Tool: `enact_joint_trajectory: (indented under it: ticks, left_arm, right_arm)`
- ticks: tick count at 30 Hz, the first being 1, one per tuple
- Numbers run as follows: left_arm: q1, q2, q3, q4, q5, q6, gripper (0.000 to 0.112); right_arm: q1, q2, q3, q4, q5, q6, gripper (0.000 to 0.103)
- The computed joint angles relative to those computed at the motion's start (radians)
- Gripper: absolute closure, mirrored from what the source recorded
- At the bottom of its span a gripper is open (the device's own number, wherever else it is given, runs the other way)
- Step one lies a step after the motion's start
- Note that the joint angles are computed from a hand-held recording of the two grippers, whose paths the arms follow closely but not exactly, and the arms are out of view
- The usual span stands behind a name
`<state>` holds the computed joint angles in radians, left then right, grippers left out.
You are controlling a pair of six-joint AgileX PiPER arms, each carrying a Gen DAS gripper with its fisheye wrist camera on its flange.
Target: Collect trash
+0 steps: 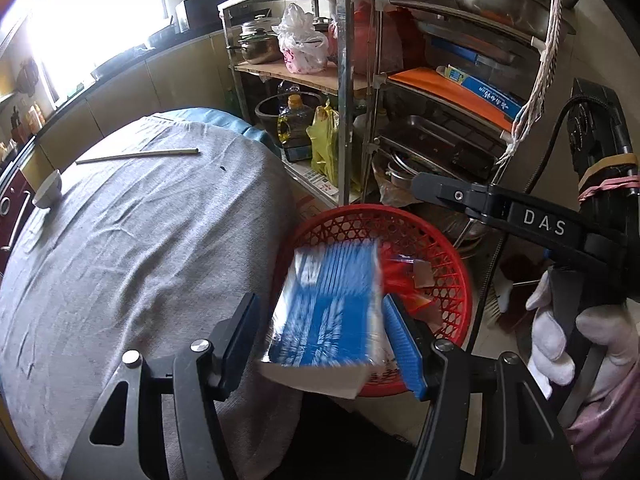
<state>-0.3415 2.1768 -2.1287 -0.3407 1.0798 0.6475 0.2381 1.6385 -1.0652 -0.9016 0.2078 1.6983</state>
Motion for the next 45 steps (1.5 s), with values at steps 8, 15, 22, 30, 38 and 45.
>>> enact_joint_trajectory:
  ticks: [8, 15, 22, 30, 38, 45]
  left_arm:
    - [0.028, -0.024, 0.031, -0.025, -0.020, 0.016, 0.045]
    - [0.090, -0.112, 0.126, 0.006, -0.153, -0.022, 0.040]
    - [0.163, -0.205, 0.218, 0.016, -0.281, -0.018, 0.034]
    - [0.270, -0.273, 0.253, -0.055, -0.354, 0.032, 0.027]
    - [0.377, -0.272, 0.196, -0.062, -0.353, -0.032, 0.026]
    - [0.483, -0.251, 0.123, -0.045, -0.347, -0.098, 0.025]
  right_arm:
    - [0.011, -0.009, -0.013, -0.018, 0.023, 0.016, 0.043]
    - [0.053, 0.009, -0.095, 0.086, 0.088, -0.120, 0.043]
    - [0.148, 0.065, -0.245, 0.155, 0.219, -0.241, 0.043]
    - [0.265, 0.152, -0.459, 0.174, 0.407, -0.360, 0.043]
    - [0.360, 0.278, -0.725, 0.203, 0.576, -0.503, 0.043]
    - [0.422, 0.462, -1.116, 0.263, 0.729, -0.684, 0.043]
